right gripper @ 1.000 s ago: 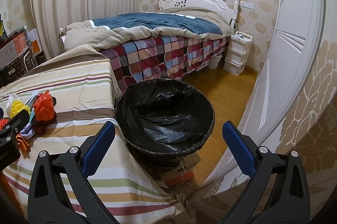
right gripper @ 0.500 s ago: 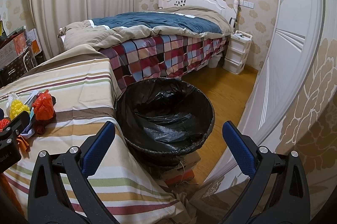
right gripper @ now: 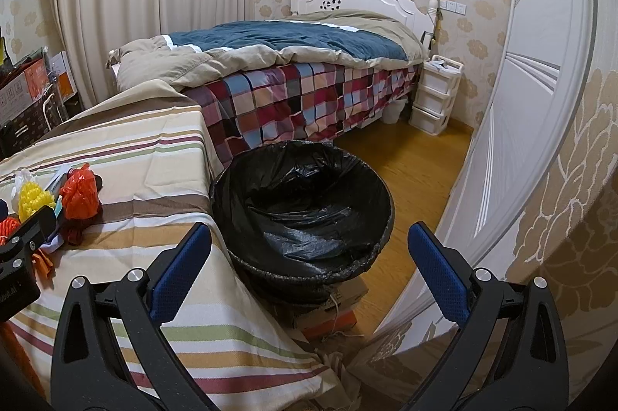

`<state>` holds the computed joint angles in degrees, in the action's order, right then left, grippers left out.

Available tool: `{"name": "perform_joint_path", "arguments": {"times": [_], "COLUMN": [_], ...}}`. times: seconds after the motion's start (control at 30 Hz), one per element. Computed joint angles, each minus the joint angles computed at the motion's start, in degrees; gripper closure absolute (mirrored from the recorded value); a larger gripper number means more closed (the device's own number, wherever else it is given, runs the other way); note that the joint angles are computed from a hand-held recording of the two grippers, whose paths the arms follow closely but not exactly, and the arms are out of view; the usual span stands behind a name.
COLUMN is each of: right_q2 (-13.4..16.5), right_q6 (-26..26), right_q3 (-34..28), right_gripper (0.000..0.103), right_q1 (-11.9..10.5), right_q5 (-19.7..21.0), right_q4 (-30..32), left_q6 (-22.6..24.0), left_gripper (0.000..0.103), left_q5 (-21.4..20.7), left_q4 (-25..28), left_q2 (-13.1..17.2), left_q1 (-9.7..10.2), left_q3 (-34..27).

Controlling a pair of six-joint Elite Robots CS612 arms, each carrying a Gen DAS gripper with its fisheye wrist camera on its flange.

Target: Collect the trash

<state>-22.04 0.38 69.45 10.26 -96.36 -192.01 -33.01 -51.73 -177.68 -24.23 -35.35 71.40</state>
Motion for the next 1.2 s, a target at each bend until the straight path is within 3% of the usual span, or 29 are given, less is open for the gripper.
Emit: {"name": "perform_joint_path", "arguments": {"times": [0.6, 0.83, 0.93, 1.03, 1.2], "right_q2": [-0.5, -1.1, -1.5, -1.8, -2.5], "right_q6": [0.3, 0.2, -0.4, -1.2, -3.4], "right_q3": [0.9, 2.1, 2.0, 2.3, 2.9], "right_gripper": [0.004, 0.004, 0.006, 0.021, 0.024], "right_q1": [-0.3, 0.6, 1.4, 2.0, 3.4], "right_q5": [1.3, 3.9, 5.4, 8.0, 11.5], "right_q4": [0.4, 0.1, 0.5, 1.4, 3.0], "left_q6": [0.1, -1.0, -2.2, -4.4, -8.9], "left_gripper": [0.006, 0.006, 0.006, 0.006, 0.006], "left_q5": [-0.5, 2.9, 3.6, 5.3, 6.8], "left_q4": [-0.1, -1.8, -2.5, -2.3, -0.7], "left_q2": [-0.2, -1.9, -3.5, -4.9, -7.3], "left_q1": [-0.01, -0.45, 0.02, 0.21, 0.9], "left_q3": [0.4, 4.6, 7.6, 10.5, 15.4]}}
